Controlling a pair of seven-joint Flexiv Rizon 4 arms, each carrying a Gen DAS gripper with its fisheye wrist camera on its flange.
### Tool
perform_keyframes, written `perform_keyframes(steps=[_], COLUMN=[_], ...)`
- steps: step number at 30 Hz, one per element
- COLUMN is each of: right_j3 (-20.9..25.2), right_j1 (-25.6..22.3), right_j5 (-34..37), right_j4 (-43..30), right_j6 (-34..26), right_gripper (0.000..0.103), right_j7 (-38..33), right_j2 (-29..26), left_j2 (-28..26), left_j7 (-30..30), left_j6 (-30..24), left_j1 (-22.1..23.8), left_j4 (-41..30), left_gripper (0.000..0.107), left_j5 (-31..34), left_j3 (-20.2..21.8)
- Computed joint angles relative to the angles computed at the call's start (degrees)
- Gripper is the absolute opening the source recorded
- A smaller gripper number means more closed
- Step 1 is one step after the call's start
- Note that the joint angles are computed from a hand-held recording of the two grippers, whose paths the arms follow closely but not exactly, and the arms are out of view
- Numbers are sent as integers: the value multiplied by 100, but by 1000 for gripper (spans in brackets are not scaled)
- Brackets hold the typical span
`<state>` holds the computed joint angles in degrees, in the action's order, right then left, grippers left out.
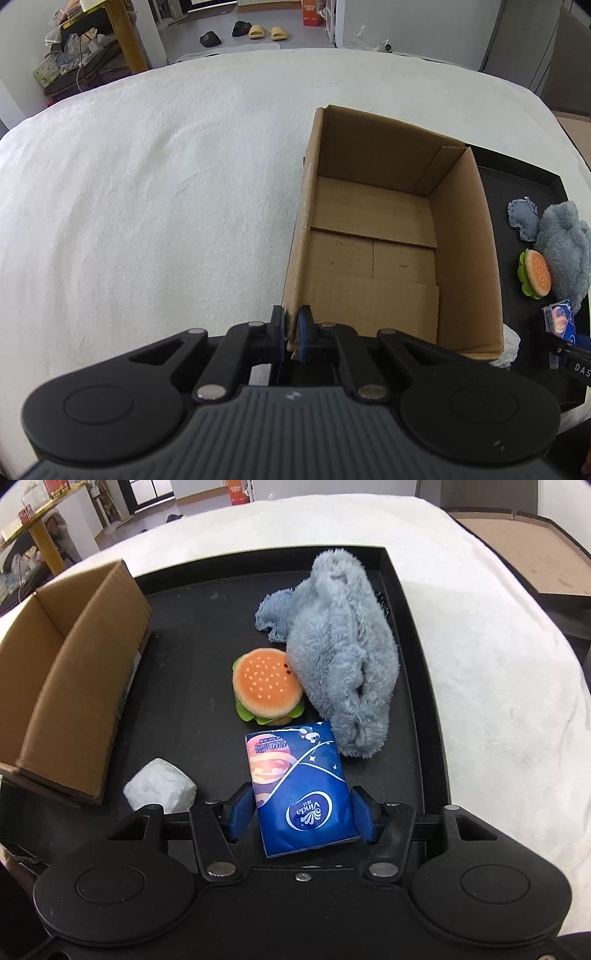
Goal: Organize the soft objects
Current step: 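Lift the tissue packet with the right gripper and carry it over the box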
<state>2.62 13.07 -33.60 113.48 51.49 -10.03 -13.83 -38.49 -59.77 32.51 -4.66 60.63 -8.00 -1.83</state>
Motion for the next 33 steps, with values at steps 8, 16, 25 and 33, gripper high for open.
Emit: perform_keyframes(steps=[8,16,25,33], right_j3=[-5,36,-35,-128], right_j1=[78,121,246,456], right_j5=[-426,-773,-887,-714], right_j4=[-95,-305,-963,-1622], right_j6=[-134,-85,91,-19], right_gripper=[54,54,54,54], right_j7=[311,535,226,-185], right_j2=[172,255,-115,-522], left_j2=[-25,40,-184,-237], left_j7=[322,618,550,430], left_j6=[-154,-313,-722,-613], left_j1=[133,241,292,239], left_j4=[-53,23,-366,-397], left_gripper=[6,6,6,6], left_j5=[-203,-416,-585,-469], left_j3=[-118,-175,-176,-134])
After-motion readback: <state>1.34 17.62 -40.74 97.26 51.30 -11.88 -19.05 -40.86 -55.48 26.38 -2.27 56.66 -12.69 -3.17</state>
